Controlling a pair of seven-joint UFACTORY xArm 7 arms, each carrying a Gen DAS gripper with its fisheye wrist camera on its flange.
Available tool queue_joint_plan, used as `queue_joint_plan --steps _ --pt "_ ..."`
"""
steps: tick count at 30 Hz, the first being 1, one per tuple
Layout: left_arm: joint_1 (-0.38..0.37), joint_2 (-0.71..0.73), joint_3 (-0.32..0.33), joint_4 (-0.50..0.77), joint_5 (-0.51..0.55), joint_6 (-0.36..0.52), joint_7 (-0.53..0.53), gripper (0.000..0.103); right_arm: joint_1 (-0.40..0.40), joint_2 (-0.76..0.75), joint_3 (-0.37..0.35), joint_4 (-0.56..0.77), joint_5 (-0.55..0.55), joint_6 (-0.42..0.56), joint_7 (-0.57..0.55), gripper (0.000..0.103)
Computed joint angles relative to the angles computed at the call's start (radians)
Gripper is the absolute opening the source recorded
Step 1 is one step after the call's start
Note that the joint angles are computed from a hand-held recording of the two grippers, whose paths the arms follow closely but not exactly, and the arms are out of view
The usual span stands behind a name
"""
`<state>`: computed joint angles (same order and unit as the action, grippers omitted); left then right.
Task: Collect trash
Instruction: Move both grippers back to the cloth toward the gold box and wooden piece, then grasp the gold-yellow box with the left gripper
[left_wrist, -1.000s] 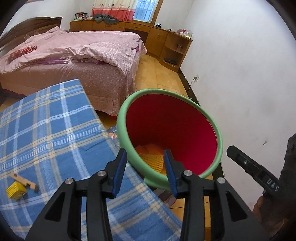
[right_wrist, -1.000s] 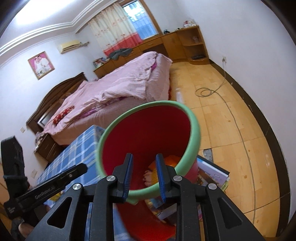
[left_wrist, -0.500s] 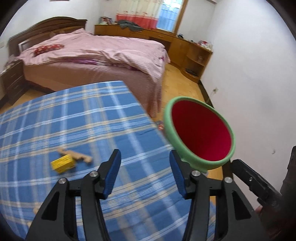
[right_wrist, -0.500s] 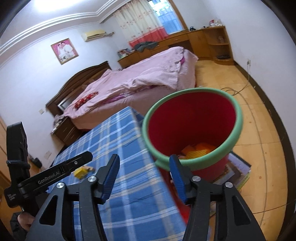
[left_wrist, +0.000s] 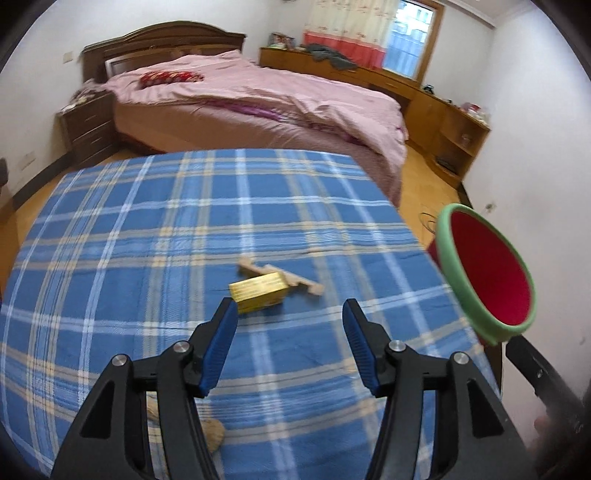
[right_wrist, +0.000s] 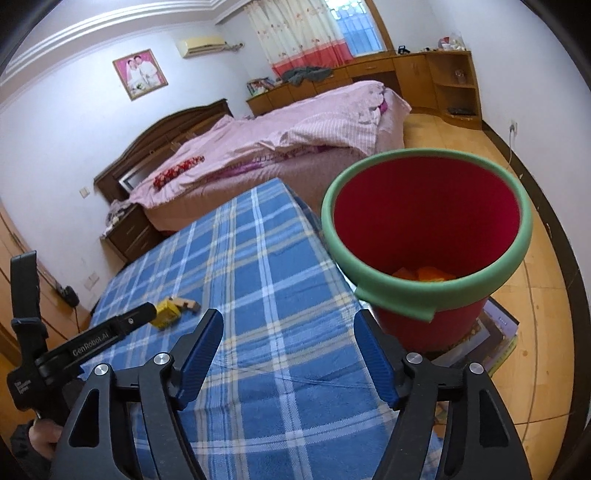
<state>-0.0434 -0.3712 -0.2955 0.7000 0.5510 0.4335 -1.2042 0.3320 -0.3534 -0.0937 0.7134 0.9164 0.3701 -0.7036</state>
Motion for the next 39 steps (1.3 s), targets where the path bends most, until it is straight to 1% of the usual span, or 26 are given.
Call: queue_joint_plan --steps 4,7,14,19,20,21,22,24,26,30,39 --pt "0.022 0.032 -0.010 0.009 0.033 -0.007 -0.036 0.059 0.002 0.023 0.015 -0.004 -0.009 -0.036 0.007 0.077" --pt "0.030 0.059 -0.014 0.022 0.076 0.004 -0.067 0.059 0.005 0.042 0.007 0.003 -0.003 -0.029 0.000 0.077" --pt "0.005 0.128 0.026 0.056 0.146 0.031 -0.121 0.059 -0.016 0.084 0.011 0.027 0.035 -0.004 -0.022 0.077" --pt "-0.015 0.155 0.054 0.072 0.192 0.042 -0.159 0.059 -0.041 0.106 0.027 0.043 0.059 0.024 -0.038 0.077" --pt "-0.020 0.158 0.062 0.071 0.195 0.035 -0.160 0.055 -0.046 0.109 0.031 0.045 0.062 0.028 -0.040 0.077" --pt "-0.025 0.160 0.072 0.068 0.190 0.021 -0.155 0.045 -0.050 0.113 0.035 0.046 0.066 0.031 -0.042 0.077" --pt "-0.032 0.164 0.082 0.067 0.175 0.010 -0.141 0.044 -0.054 0.117 0.040 0.048 0.068 0.033 -0.041 0.077" --pt "-0.033 0.161 0.085 0.064 0.182 0.003 -0.142 0.044 -0.063 0.123 0.047 0.052 0.068 0.041 -0.038 0.077" --pt "-0.037 0.152 0.095 0.052 0.165 -0.023 -0.123 0.044 -0.068 0.121 0.055 0.050 0.069 0.038 -0.037 0.077" --pt "-0.030 0.117 0.093 0.033 0.143 -0.035 -0.088 0.044 -0.073 0.113 0.061 0.051 0.062 0.053 -0.032 0.077" --pt "0.031 -0.008 0.085 -0.033 0.082 -0.010 0.010 0.044 -0.040 0.109 0.086 0.075 0.018 0.053 -0.023 0.077"
